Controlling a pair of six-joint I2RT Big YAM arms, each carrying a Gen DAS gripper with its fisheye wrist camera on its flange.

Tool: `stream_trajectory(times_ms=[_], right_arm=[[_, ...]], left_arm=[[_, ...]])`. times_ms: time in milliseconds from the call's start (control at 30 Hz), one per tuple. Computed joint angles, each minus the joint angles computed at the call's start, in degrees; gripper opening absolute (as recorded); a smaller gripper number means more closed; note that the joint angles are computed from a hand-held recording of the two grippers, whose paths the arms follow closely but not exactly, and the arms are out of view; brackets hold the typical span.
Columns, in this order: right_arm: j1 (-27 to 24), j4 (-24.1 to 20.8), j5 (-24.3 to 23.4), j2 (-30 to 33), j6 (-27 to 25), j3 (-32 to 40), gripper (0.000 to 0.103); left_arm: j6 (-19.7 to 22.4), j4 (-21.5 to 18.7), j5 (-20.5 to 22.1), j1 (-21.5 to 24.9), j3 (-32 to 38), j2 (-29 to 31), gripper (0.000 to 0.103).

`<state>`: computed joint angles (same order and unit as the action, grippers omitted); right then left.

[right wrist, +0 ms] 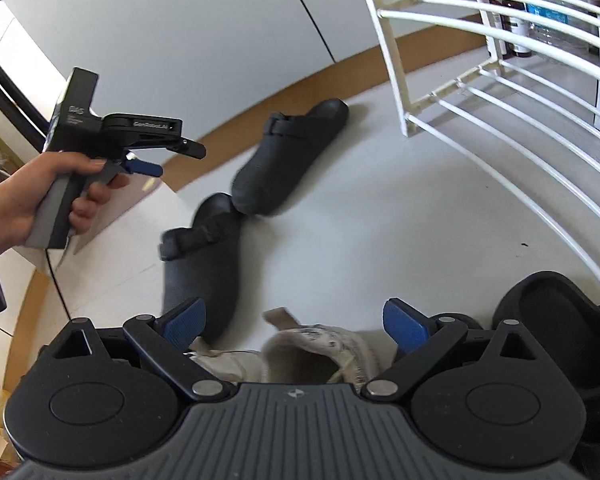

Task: Organize scattered shoes
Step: 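Close the left tool on the heel of the other black clog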

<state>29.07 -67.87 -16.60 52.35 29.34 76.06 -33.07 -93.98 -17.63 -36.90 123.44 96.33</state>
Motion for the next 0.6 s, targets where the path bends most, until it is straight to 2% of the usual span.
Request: stream_trajectory(times_ms=[233,400,467,600], right_arm=[[-0.60,3.15,-0.92,2.22,1.32,-1.02,0.098],[-1.44,4.03,-1.77,3.76,0.71,-1.10,0.098],[-1.87,4.42,-1.58,4.05,0.96,-1.27,0.098],[-2.57,5.35,-1.51,5.32,1.30,-1.59,0.098]], left_arm=[[7.04,3.96,3.45,3.04,1.83,3.96,0.101],[11.75,3.26,4.81,3.92,7.58,9.21,0.102],[11.87,3.36,5.69,4.38,10.13,11.28,0.102],[14.35,0.50,7.06,4.91,18.62,16.95,0.103]])
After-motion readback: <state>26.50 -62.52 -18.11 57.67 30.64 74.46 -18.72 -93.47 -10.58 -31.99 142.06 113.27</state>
